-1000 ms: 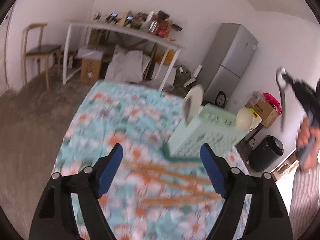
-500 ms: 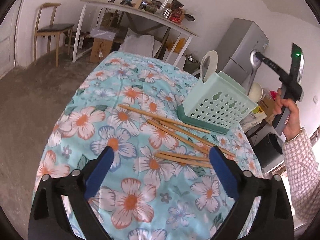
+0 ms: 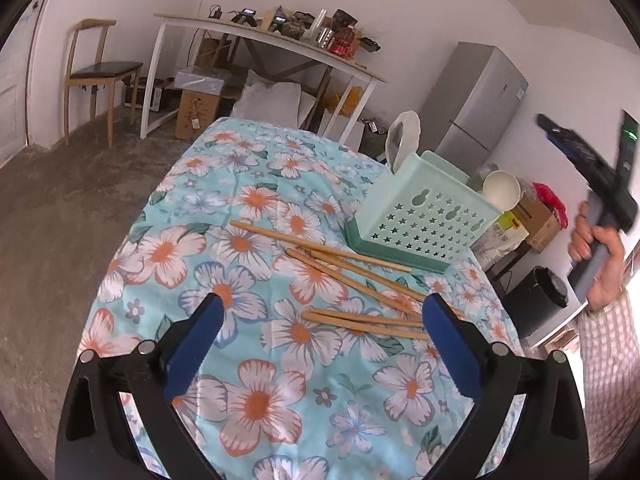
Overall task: Organize utensils
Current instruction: 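Move the left tool down to the loose wooden chopsticks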
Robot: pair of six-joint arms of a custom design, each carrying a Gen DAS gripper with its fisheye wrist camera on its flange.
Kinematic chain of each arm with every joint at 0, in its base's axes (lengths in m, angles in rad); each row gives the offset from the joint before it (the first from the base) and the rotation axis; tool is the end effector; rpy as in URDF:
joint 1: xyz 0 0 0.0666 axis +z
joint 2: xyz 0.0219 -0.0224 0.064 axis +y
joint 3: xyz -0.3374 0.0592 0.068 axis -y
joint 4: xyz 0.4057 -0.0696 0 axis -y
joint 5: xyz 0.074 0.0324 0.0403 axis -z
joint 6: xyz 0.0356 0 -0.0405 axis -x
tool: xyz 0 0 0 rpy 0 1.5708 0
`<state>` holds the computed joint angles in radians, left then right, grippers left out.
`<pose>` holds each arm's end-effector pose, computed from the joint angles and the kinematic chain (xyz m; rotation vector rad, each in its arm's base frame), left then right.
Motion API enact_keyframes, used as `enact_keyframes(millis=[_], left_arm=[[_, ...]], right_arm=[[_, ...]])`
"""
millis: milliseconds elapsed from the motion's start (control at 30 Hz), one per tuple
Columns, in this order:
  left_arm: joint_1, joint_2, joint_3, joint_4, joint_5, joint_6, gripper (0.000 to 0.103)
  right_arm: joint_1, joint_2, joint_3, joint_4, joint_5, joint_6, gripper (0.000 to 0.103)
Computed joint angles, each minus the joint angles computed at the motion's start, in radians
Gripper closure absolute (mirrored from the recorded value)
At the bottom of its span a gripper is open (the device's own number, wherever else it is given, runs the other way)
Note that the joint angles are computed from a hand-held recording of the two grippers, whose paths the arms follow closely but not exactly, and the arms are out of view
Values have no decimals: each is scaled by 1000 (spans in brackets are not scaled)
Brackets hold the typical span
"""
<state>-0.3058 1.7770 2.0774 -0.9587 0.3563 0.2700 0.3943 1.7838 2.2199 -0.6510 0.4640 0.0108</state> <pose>0.5968 -0.2019 0.5011 0.2408 2.2622 -0.7070 0.5886 0.2272 0.5946 -0.0257 1.7645 -0.1360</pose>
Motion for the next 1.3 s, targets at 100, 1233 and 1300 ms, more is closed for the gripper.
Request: enact_keyframes(millis=[100,1233,1300], left_arm=[[3,-3,-8,-1,22,23,6],[-20,194,110,-11,381,502,63],[-16,193,97,15,390,551,65]], right_arm=[[19,-88,-132,30,-41,-77,43],[-9,-245,-598,-153,-436,-641,42],[-14,-252,-613,-144,-446,-652,42]])
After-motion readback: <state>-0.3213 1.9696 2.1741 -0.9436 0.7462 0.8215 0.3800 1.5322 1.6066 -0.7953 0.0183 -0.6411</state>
